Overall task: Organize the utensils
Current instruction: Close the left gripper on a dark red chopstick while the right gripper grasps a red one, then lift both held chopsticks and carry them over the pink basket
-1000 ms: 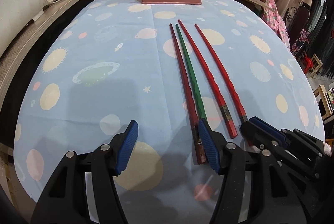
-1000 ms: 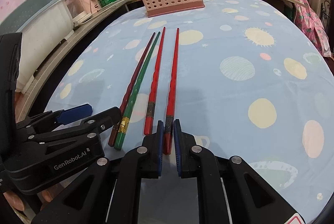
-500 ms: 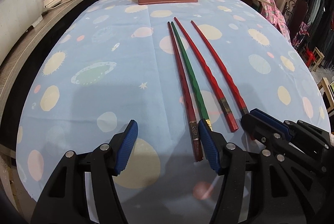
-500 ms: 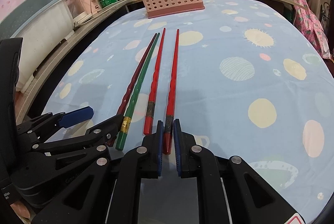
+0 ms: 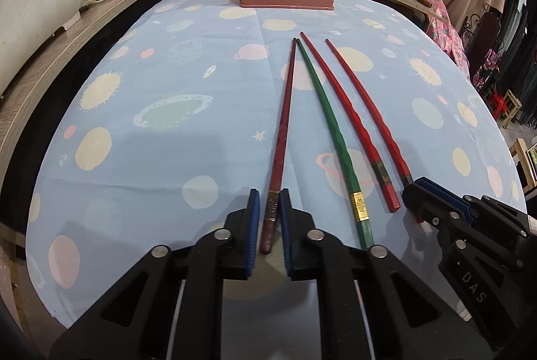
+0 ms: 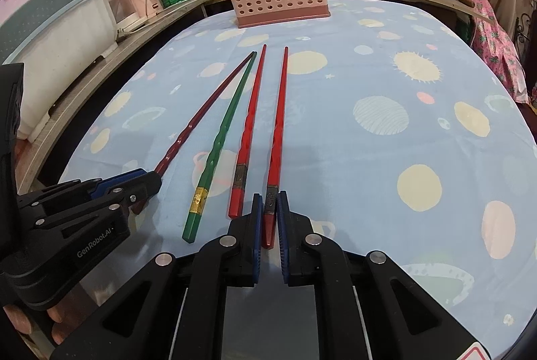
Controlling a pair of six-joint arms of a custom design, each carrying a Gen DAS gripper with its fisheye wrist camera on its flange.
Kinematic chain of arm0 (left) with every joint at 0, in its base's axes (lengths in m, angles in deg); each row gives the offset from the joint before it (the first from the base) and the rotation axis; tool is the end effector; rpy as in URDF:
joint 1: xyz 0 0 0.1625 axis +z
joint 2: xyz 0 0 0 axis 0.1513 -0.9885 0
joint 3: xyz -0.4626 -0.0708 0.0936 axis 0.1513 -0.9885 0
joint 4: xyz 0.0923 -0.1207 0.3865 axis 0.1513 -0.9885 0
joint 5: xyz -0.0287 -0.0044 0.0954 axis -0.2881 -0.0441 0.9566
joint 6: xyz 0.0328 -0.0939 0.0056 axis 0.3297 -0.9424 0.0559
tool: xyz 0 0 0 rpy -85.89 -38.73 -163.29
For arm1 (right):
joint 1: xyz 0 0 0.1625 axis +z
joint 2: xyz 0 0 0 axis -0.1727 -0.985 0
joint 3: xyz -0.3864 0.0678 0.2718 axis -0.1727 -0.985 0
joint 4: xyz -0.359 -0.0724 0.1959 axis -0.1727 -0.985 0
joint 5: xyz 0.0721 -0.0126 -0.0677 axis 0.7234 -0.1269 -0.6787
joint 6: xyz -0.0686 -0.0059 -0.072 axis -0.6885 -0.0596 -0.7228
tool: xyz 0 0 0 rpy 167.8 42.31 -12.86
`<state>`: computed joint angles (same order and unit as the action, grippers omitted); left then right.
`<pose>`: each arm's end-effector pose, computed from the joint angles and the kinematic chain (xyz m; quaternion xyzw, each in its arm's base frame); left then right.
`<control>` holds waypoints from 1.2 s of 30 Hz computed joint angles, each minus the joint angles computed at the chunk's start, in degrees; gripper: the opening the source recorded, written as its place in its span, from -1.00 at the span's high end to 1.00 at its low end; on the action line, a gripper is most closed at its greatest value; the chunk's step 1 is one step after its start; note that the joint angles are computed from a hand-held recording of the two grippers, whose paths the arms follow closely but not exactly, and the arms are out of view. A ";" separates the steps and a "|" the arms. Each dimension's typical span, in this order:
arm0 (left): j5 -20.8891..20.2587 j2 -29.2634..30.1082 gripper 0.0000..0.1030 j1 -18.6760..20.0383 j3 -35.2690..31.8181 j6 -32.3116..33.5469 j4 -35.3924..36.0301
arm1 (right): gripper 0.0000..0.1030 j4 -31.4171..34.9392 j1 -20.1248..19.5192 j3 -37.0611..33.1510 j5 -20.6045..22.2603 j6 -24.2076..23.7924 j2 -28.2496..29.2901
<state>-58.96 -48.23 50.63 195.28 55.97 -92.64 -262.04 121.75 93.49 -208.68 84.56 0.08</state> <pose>-0.1501 -0.6453 0.2511 0.1915 0.9027 -0.2382 0.3028 0.3228 -0.6166 0.0665 0.1096 -0.9059 0.3021 0.2757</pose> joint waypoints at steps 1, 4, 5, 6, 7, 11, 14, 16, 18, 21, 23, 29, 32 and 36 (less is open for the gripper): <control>-0.30 -0.10 0.83 0.13 -0.06 -0.20 0.13 | 0.83 0.11 -0.01 -0.04 0.00 -0.06 0.00; -0.71 -0.18 0.84 0.25 -0.26 -0.66 0.54 | 0.85 0.50 -0.01 -0.20 -0.18 -0.53 -0.04; -0.72 -0.11 0.84 0.25 -0.31 -0.73 0.59 | 0.85 0.62 -0.02 -0.28 -0.20 -0.68 -0.04; -0.75 -0.11 0.85 0.28 -0.37 -0.70 0.68 | 0.85 0.72 -0.05 -0.32 -0.17 -0.79 -0.06; -0.73 -0.05 0.85 0.28 -0.51 -0.74 0.90 | 0.85 0.82 -0.09 -0.37 -0.10 -0.87 -0.09; -1.13 0.05 0.87 0.38 -1.30 -1.09 2.27 | 0.86 0.90 -0.10 -0.42 -0.02 -0.65 -0.09; -1.74 0.05 0.87 0.56 -2.01 -1.55 3.37 | 0.86 1.38 -0.25 -0.64 0.25 -0.41 -0.21; -1.84 0.04 0.87 0.54 -2.26 -1.54 3.54 | 0.86 1.74 -0.27 -0.86 0.22 -0.20 -0.25; -2.03 -0.05 0.87 0.45 -2.55 -1.63 3.66 | 0.86 2.00 -0.34 -0.93 0.32 0.06 -0.42; -2.51 -0.13 0.87 0.26 -3.38 -2.15 4.00 | 0.86 1.77 -0.41 -0.86 0.68 0.32 -0.90; -2.83 -0.21 0.87 0.07 -4.04 -2.36 4.08 | 0.86 1.15 -0.40 -0.78 0.90 0.19 -1.36; -3.56 -0.34 0.87 -0.64 -6.57 -2.01 3.26 | 0.86 -0.20 -0.39 -1.54 2.45 0.59 -2.84; -4.32 -0.06 0.87 -0.70 -8.59 -2.26 3.48 | 0.86 -0.46 -0.28 -2.86 3.45 0.61 -3.34; -4.47 0.78 0.87 -1.11 -11.58 -1.61 3.08 | 0.86 -0.93 0.10 -5.42 4.28 -0.45 -3.46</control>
<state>-63.43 -47.44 49.52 183.71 54.36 -89.56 -262.97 121.85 88.07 -204.40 84.10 -3.38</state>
